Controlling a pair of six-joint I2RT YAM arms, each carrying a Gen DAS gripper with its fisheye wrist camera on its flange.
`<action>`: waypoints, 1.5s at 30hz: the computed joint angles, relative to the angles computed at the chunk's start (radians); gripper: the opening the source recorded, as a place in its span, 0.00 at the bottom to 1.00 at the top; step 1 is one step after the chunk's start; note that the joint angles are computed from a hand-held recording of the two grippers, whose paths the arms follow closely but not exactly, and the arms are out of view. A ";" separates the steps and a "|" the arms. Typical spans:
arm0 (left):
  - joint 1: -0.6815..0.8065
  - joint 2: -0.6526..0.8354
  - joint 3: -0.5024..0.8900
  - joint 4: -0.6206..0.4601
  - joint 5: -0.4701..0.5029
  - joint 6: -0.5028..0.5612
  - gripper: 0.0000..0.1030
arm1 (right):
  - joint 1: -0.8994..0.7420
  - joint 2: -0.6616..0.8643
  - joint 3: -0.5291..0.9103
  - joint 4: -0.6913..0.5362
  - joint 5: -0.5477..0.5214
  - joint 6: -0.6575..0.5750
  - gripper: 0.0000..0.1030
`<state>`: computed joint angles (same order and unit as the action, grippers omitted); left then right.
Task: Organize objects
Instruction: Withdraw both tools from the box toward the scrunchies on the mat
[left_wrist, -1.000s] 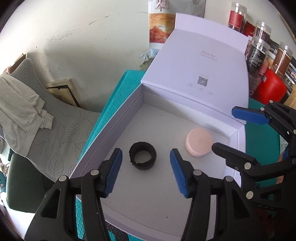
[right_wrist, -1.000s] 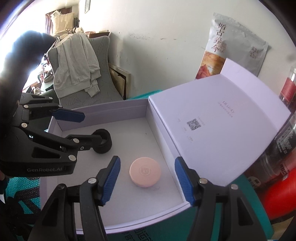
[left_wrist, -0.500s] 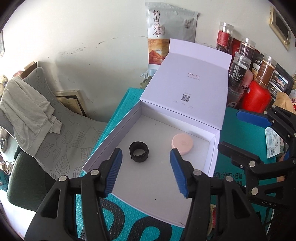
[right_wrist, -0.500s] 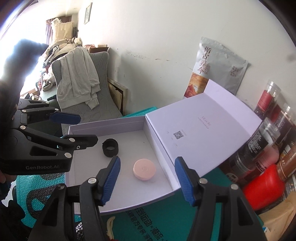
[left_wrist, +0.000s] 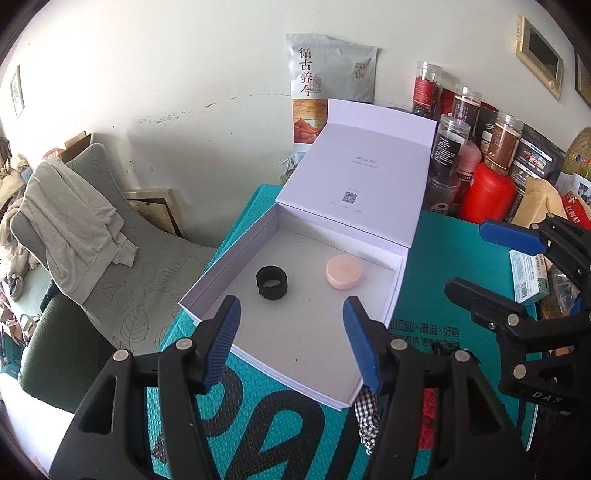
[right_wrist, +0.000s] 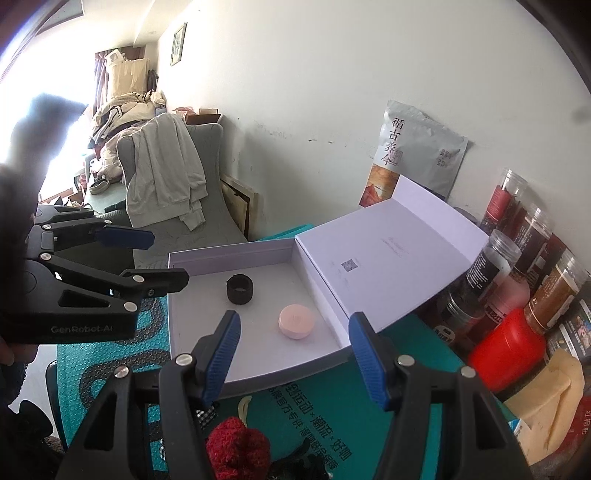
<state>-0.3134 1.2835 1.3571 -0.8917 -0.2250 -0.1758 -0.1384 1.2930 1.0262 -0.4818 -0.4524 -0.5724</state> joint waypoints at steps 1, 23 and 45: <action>-0.018 -0.010 -0.005 -0.005 -0.014 -0.011 0.57 | -0.010 -0.017 -0.010 -0.007 -0.007 -0.004 0.60; -0.482 -0.170 -0.197 -0.157 -0.317 -0.479 0.60 | -0.283 -0.272 -0.254 -0.145 -0.164 -0.143 0.60; -0.496 -0.182 -0.478 0.059 -0.251 -0.529 0.60 | -0.333 -0.203 -0.437 -0.098 -0.197 -0.189 0.63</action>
